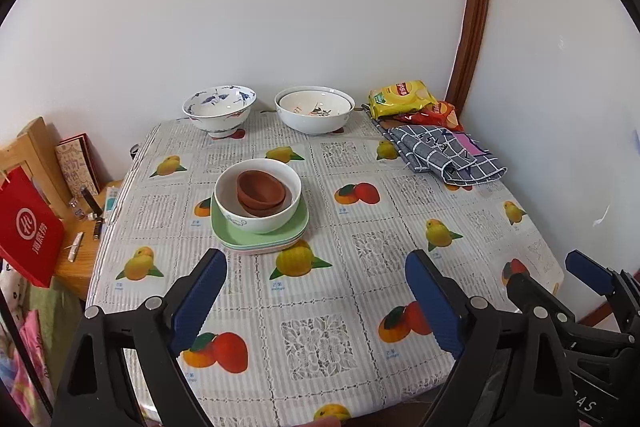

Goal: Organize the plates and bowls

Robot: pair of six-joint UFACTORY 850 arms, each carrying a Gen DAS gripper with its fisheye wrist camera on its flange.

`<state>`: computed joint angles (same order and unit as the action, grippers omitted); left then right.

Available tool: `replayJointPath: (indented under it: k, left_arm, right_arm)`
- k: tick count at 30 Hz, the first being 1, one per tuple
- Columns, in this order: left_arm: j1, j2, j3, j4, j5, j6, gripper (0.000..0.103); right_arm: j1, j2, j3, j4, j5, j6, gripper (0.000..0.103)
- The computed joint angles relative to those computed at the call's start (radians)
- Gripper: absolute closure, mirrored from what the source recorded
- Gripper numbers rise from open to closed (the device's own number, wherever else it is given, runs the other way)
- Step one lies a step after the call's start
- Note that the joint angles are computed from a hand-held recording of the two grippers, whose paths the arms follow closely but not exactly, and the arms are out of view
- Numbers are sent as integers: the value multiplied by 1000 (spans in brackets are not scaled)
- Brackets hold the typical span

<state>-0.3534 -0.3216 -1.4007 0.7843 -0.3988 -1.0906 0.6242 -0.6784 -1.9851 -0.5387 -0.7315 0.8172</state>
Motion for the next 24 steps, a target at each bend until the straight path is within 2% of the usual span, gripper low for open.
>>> replayJointPath:
  k: [8, 24]
  left_arm:
    - [-23, 26, 25, 49, -27, -41, 11]
    - [-32, 40, 46, 89, -26, -99, 11]
  right_arm:
    - [8, 61, 85, -46, 26, 66, 15]
    - [9, 83, 118, -74, 19, 113, 15]
